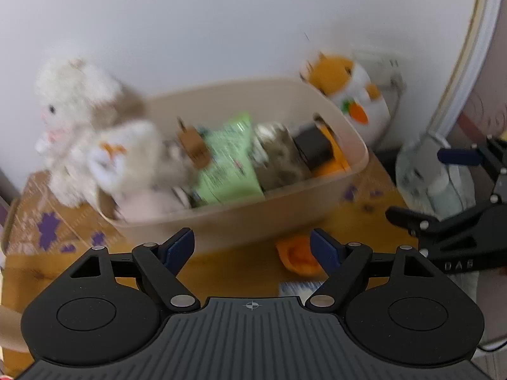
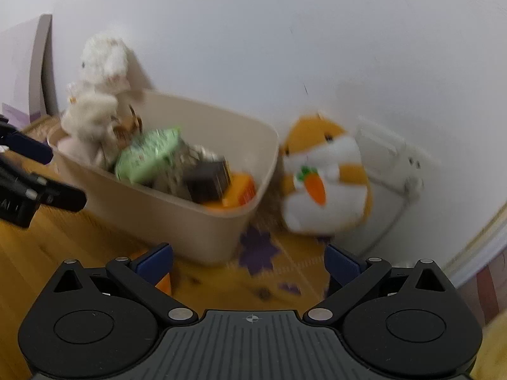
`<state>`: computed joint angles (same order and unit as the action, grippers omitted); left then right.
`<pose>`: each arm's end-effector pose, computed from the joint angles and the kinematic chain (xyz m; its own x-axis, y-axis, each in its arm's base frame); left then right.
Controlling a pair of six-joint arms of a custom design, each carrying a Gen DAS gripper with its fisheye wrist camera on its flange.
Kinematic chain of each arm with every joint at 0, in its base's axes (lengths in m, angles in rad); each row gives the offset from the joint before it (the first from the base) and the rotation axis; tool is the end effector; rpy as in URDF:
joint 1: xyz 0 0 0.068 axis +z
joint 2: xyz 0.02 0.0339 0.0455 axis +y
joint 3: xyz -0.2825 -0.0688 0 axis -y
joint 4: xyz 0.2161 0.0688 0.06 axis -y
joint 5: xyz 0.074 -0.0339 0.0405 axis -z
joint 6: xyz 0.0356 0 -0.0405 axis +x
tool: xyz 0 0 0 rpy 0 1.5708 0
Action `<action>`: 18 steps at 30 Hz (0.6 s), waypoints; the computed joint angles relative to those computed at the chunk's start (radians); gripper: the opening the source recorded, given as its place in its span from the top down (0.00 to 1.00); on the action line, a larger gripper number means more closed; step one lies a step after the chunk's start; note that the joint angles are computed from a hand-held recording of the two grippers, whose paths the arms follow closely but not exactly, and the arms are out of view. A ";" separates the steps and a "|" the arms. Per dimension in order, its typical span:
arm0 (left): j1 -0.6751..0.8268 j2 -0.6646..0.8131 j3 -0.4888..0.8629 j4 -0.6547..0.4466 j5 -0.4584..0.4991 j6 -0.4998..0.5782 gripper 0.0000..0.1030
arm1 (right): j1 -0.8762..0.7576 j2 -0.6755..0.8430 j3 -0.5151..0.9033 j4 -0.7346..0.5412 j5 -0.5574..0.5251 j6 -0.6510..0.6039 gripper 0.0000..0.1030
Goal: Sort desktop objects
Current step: 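Move both tools back to the desk toward the tissue box and orange cap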
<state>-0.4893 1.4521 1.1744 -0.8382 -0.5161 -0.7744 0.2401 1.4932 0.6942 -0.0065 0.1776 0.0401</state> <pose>0.2350 -0.1053 0.2982 -0.7188 -0.3063 -0.6241 -0.3991 0.9169 0.0096 0.2612 0.0575 0.2035 -0.7045 -0.1319 -0.6973 -0.0870 0.9912 -0.0995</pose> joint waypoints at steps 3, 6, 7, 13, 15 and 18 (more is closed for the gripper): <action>-0.045 0.049 -0.017 0.011 0.015 -0.055 0.21 | -0.007 -0.015 -0.045 -0.006 -0.002 0.013 0.00; -0.075 0.092 -0.036 0.041 0.045 -0.099 0.21 | -0.007 -0.028 -0.086 -0.007 -0.004 0.016 0.00; -0.085 0.111 -0.043 0.053 0.058 -0.114 0.21 | -0.006 -0.032 -0.099 -0.005 -0.004 0.016 0.00; -0.112 0.201 -0.059 0.110 0.121 -0.169 0.21 | -0.008 -0.034 -0.165 0.019 -0.019 0.026 0.00; -0.108 0.218 -0.066 0.127 0.135 -0.185 0.21 | -0.012 -0.030 -0.181 0.028 -0.024 0.032 0.00; -0.100 0.246 -0.072 0.146 0.151 -0.213 0.21 | -0.016 -0.022 -0.197 0.038 -0.034 0.035 0.00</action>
